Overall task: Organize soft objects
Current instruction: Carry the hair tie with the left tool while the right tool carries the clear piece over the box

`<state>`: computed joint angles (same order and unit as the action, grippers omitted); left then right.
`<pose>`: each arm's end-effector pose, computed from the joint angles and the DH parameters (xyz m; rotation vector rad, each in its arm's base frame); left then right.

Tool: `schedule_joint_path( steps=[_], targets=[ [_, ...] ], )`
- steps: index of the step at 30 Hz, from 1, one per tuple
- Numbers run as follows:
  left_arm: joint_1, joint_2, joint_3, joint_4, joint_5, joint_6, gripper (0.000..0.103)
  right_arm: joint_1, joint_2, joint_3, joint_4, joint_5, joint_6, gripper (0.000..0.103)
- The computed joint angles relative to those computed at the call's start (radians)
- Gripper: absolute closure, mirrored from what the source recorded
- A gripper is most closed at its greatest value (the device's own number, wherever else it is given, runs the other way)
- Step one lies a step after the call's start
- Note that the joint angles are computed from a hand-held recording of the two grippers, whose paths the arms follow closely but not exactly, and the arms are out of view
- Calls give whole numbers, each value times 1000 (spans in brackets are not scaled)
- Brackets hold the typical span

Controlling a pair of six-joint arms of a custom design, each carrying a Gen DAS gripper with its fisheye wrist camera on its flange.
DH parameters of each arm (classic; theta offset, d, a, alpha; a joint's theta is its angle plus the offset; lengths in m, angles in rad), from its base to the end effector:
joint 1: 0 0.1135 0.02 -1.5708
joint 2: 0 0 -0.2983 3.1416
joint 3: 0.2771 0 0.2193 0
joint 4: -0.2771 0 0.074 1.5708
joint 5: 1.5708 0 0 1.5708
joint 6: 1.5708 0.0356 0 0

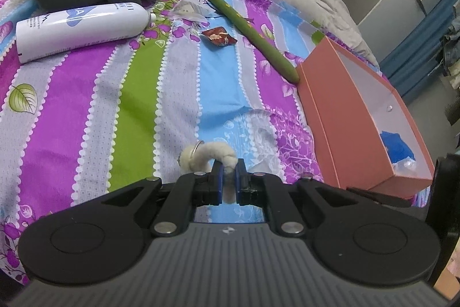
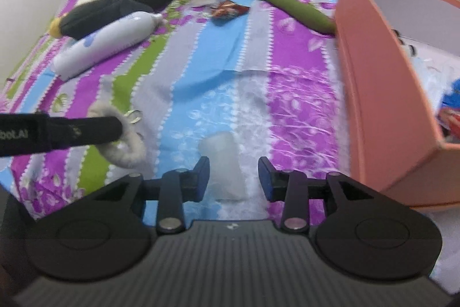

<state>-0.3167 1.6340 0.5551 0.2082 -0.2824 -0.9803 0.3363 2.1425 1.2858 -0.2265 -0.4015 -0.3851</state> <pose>0.2512 -0.0719 0.1709 -0.9027 2.2364 -0.2582 0.3871 0.1500 0.1499 -1.0411 2.3871 0.5133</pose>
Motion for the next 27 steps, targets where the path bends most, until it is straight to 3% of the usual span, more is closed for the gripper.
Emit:
schedule_joint_path(
  steps=[5, 10, 15, 18, 22, 27],
  targets=[
    [4, 17, 23, -35, 3, 3, 94, 37, 33, 12, 28, 63, -5, 63],
    [7, 28, 48, -64, 2, 8, 94, 56, 54, 4, 63, 35, -57, 64],
    [11, 29, 60, -77, 4, 13, 94, 72, 61, 1, 80, 74, -91, 72],
    [12, 13, 63, -88, -1, 17, 94, 73, 53, 17, 54, 87, -79, 80],
    [0, -34, 82, -131, -24, 38, 94, 66, 14, 0, 57, 119, -41, 81],
    [-37, -97, 121, -203, -65, 47, 93, 23, -61, -19, 32, 83, 8, 81]
  ],
)
